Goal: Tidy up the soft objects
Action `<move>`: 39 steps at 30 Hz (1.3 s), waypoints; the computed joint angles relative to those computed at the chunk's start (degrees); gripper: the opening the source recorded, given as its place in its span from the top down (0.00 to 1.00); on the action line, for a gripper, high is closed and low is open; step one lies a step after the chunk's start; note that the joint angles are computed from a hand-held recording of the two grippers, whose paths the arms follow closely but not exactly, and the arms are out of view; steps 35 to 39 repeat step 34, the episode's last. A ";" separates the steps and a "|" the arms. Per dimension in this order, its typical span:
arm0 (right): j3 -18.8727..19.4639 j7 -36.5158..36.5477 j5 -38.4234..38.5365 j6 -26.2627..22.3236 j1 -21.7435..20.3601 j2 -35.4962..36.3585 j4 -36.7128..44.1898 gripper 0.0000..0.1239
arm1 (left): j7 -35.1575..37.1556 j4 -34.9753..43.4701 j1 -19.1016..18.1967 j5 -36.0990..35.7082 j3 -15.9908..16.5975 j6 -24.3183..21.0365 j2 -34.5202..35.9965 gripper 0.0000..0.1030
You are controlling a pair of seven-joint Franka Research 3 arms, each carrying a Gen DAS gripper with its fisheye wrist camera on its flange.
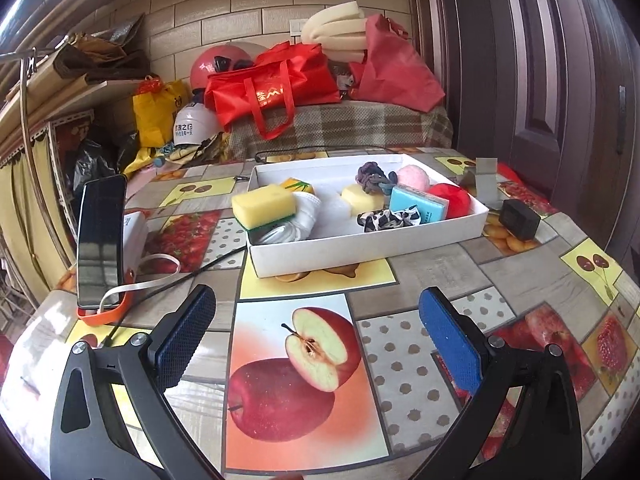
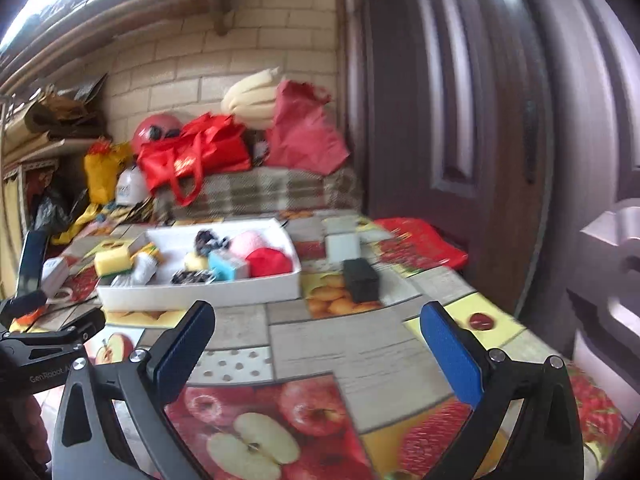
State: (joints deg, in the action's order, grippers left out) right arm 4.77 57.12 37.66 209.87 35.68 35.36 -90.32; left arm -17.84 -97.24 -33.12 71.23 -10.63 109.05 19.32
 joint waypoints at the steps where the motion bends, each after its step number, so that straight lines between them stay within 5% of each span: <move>1: -0.50 0.30 2.27 2.18 0.33 -0.92 -1.54 0.17 | 0.23 0.42 -0.25 0.10 -0.07 -0.48 0.17 0.00; 7: 1.60 6.91 5.30 -1.65 -4.33 -4.50 -5.95 0.17 | -1.34 -0.88 -1.20 2.09 -0.82 0.50 -1.27 0.00; 12: -5.36 2.62 15.94 -4.18 1.95 -3.83 -3.29 0.17 | -0.12 0.45 -2.03 1.78 -1.04 -1.53 -0.43 0.00; 17: 2.00 11.49 3.44 0.60 -5.23 -5.44 -8.93 0.17 | 0.23 1.52 -3.48 2.55 -0.85 -5.10 0.35 0.00; 39: 0.20 8.07 5.55 2.24 -2.67 -4.76 -7.57 0.17 | 1.10 -0.10 -1.45 0.18 -0.99 0.52 -0.87 0.00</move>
